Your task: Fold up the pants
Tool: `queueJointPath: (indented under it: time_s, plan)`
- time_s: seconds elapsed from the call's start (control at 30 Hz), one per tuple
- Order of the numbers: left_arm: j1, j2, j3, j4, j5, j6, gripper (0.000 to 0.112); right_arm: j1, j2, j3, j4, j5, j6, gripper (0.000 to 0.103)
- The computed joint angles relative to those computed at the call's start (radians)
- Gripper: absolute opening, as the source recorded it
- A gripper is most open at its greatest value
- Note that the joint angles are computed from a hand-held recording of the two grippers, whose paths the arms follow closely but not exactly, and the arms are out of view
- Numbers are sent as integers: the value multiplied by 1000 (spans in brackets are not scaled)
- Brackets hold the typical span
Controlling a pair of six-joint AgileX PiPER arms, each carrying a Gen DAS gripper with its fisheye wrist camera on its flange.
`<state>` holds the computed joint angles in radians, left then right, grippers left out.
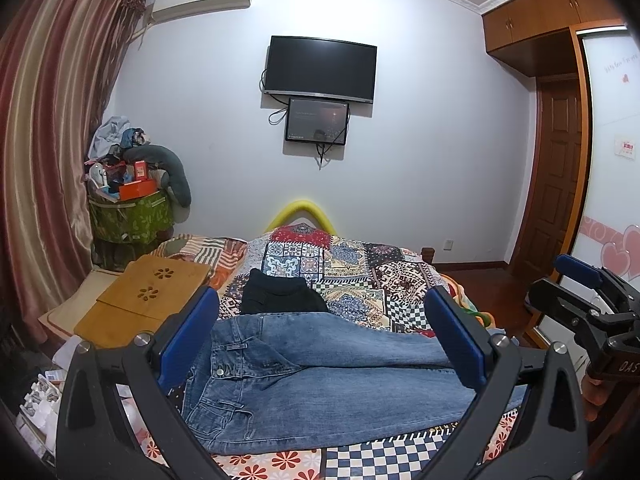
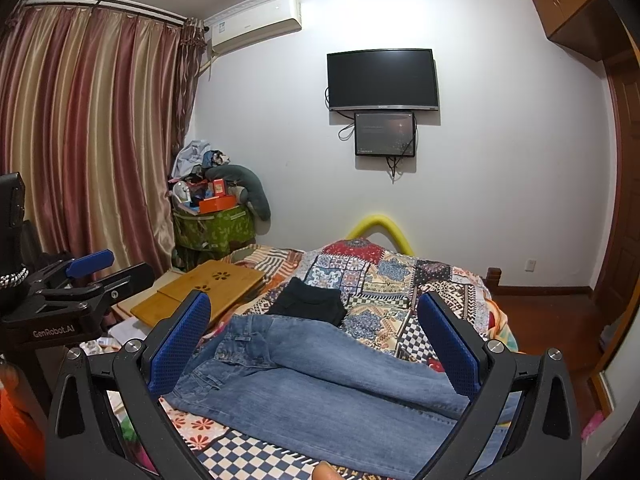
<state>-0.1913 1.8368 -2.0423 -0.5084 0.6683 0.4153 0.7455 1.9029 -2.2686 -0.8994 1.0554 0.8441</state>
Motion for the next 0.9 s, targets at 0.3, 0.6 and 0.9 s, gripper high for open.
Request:
queueJointPath:
  time_s: [0.3,0.6,0.9]
  plan:
    - [-3,-7,10,4,-4,-9,103,8,2,4,-9,0,7,103]
    - [-7,-7,8,10,-3,-19,103,10,4,2,-11,3,8,103]
    - [-3,1,-5,14,10,-25,103,10,4,1,-11,2,7,103]
